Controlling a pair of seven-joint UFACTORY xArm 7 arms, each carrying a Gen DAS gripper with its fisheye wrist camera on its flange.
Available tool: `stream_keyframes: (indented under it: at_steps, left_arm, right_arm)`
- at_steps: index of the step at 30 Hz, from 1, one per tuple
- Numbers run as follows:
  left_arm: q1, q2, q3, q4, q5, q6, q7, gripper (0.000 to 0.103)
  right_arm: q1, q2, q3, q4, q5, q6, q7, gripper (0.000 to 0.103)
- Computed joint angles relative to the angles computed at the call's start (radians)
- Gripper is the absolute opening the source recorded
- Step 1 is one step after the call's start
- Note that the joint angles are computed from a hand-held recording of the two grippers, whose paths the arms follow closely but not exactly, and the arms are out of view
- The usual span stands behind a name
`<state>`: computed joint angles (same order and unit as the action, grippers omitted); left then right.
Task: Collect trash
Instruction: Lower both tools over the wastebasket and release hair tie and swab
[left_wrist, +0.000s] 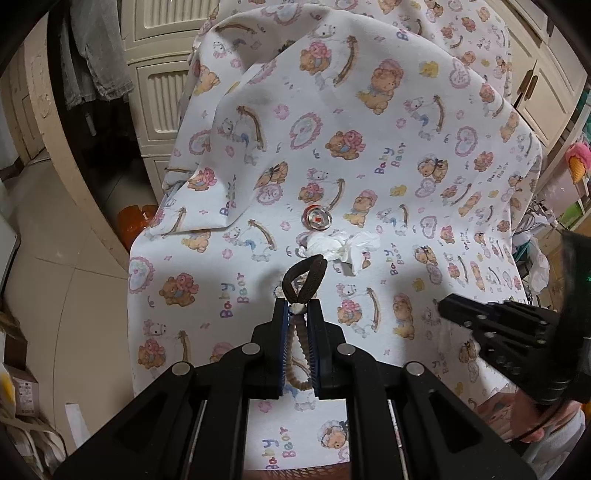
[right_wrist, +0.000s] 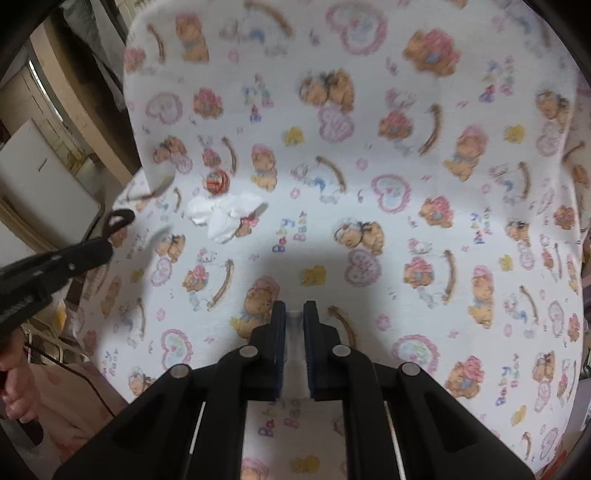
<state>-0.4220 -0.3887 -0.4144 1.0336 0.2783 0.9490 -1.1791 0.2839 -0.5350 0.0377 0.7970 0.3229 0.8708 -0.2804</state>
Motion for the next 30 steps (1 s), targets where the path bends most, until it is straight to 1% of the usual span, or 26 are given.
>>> stream_keyframes:
  at_steps: [4,9,11,13,14,16,19,22,28,30]
  left_arm:
    - [-0.002,0.009,-0.004,0.008,0.004,0.009,0.003,0.009]
    - [-0.013,0.016,-0.014,0.017,0.013,0.017,-0.008,0.009]
    - [-0.017,0.003,-0.019,0.014,0.013,0.016,-0.026,0.009]
    - [-0.023,-0.020,-0.018,0.002,0.001,-0.003,-0.043,0.009]
    - [-0.024,-0.029,-0.023,0.003,-0.004,-0.001,-0.053,0.009]
    - [-0.024,-0.040,-0.041,0.020,-0.009,0.035,-0.070,0.009]
    - [-0.040,-0.062,-0.060,0.032,-0.038,0.051,-0.094,0.009]
    - [-0.049,-0.048,-0.099,0.082,-0.042,0.112,-0.119,0.009]
    - [-0.090,-0.046,-0.156,0.097,-0.060,0.154,-0.203,0.009]
    - [-0.107,-0.058,-0.160,0.066,-0.073,0.140,-0.236,0.009]
  right_arm:
    - [0.006,-0.063,-0.033,-0.007,0.033,0.013,-0.029,0.009]
    - [-0.015,-0.112,-0.041,-0.014,0.021,0.036,-0.031,0.008]
    - [-0.022,-0.152,-0.052,-0.040,0.022,0.045,-0.032,0.008]
    - [-0.025,-0.175,-0.056,-0.056,0.029,0.045,-0.027,0.008]
    - [-0.025,-0.196,-0.061,-0.062,0.032,0.054,-0.026,0.008]
    - [-0.028,-0.235,-0.065,-0.069,0.034,0.068,-0.018,0.008]
    - [-0.030,-0.299,-0.064,-0.070,0.034,0.105,0.010,0.008]
    - [-0.024,-0.396,-0.054,-0.087,0.032,0.145,0.035,0.008]
    - [-0.015,-0.580,-0.032,-0.146,0.028,0.255,0.115,0.008]
    - [-0.013,-0.633,-0.031,-0.172,0.026,0.299,0.144,0.008]
